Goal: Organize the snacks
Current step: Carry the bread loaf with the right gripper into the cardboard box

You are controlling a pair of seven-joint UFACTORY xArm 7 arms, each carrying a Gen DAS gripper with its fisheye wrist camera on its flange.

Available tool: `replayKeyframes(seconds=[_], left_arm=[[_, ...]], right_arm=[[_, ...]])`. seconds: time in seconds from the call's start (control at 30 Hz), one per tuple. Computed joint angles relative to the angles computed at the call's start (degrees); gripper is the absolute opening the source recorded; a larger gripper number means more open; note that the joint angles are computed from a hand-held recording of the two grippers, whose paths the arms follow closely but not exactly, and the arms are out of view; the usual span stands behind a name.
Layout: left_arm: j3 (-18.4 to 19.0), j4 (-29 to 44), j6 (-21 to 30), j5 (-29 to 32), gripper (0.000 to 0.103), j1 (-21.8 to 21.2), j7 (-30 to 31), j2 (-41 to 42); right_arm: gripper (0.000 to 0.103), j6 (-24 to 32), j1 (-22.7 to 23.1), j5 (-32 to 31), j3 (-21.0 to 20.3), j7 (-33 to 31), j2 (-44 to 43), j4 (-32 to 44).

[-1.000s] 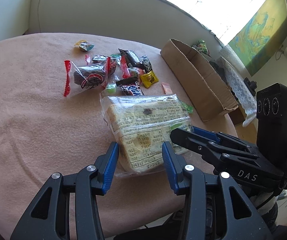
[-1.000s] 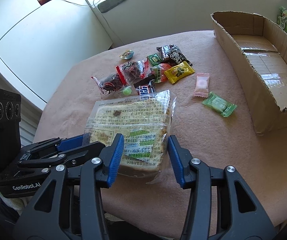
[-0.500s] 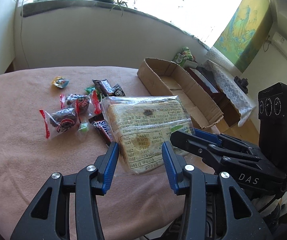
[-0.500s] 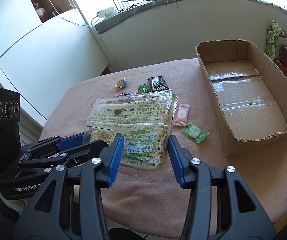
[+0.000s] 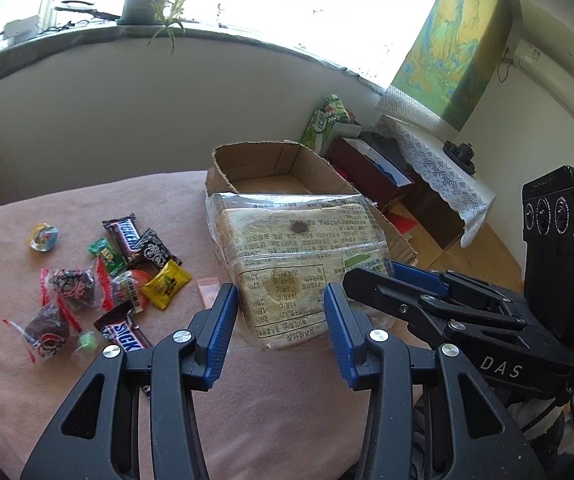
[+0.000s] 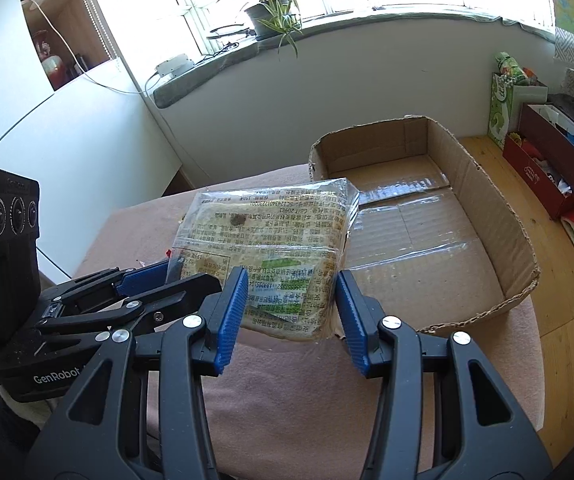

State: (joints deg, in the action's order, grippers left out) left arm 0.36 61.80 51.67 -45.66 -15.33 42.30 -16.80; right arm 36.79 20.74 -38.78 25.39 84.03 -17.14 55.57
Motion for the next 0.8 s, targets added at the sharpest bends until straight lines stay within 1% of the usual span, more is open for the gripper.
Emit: replayKeyframes(seconds=[0.1,0.17,0.43,0.6,0.8], left_arm=[[-1.3,1.5,-0.7,-0.3,0.042,-1.0,-0.5,1.7],[-2.0,2.5,-0.8,-0.5,0.042,-1.6,-0.7,2.8],[-5.2,4.8,-2.3,1.1,0.042,-3.5,-1.9,6.2],[-6.2,5.4,-3.0,2.8,0.042,-4.2,-3.5,7.6],[-6.6,5.9,-3.4,4.3,0.042,-4.3,-4.3,8.1]], right_arm=[[0.048,0.2,-0.3,1.5,-1.4,-1.3,-3.1,-2.5],[0.048,0.9,-1.0,2.6,-1.6,-2.3,-4.8,-3.5],[0.048,0.5,-4.9,7.7,-2.7,-6.8,-11.6,-9.2],[0.048,-1.3,-7.1,11.0,-3.3,-9.7,-13.4,-11.9],[0.047,-2.4,-9.2,12.8,-2.5,-11.4,-13.9,-13.0]])
